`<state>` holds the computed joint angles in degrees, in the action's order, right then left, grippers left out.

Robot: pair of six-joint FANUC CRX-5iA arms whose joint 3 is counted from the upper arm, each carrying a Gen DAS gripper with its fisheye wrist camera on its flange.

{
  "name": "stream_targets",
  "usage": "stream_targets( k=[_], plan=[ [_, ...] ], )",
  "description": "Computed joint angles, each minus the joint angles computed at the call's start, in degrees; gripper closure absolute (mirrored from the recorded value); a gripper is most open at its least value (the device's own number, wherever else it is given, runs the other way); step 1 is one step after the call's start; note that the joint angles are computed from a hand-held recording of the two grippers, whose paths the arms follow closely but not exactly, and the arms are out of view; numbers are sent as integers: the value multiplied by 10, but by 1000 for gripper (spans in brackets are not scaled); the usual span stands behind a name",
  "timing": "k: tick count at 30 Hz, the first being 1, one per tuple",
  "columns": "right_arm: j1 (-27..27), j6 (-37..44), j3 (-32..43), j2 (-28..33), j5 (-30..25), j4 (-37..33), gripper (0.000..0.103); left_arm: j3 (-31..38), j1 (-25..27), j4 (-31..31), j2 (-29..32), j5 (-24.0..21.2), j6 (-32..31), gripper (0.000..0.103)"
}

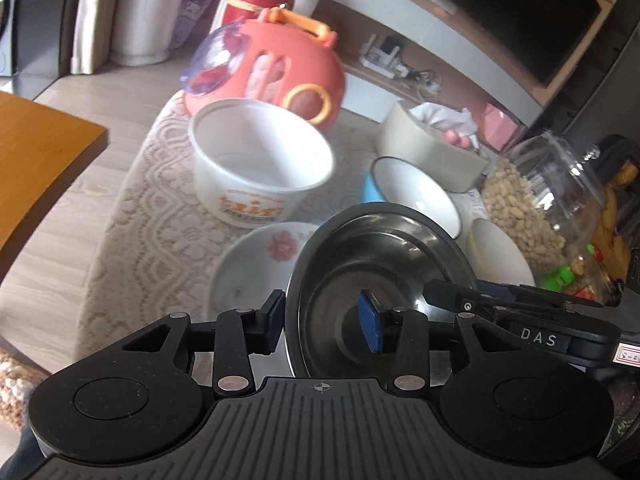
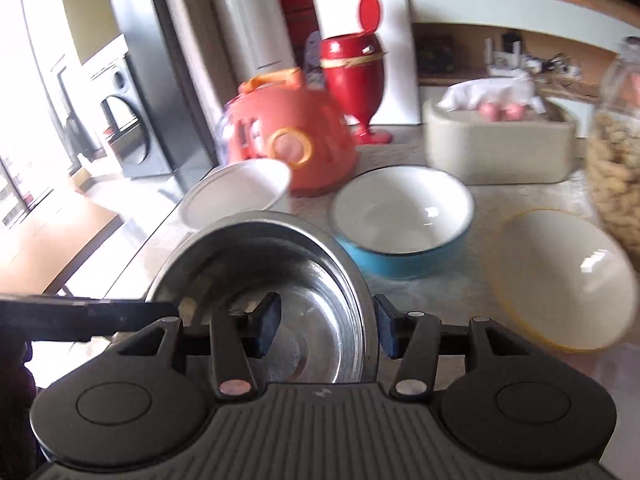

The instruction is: Organize plates and bowls

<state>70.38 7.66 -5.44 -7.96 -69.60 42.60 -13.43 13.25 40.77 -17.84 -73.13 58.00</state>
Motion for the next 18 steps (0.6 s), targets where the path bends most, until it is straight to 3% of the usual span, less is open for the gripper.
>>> stream_targets(
  k=[5, 10, 13, 16, 18],
  plan=[
    [-25, 51, 37, 46, 34, -67, 53, 0, 6, -39, 11, 22, 14, 59],
    [-17, 61, 35, 54, 19, -49, 53, 8, -7, -99, 2, 55, 19, 60],
    [-10, 47, 20, 54, -8, -16, 53, 17, -11, -130, 7, 48, 34, 60],
    [-19, 41, 18, 61, -25, -23, 53, 15, -1, -101, 28, 15, 39, 60],
    [-32, 30, 11, 50, 5, -64, 53, 6, 10, -63, 40, -7, 41, 60]
  ],
)
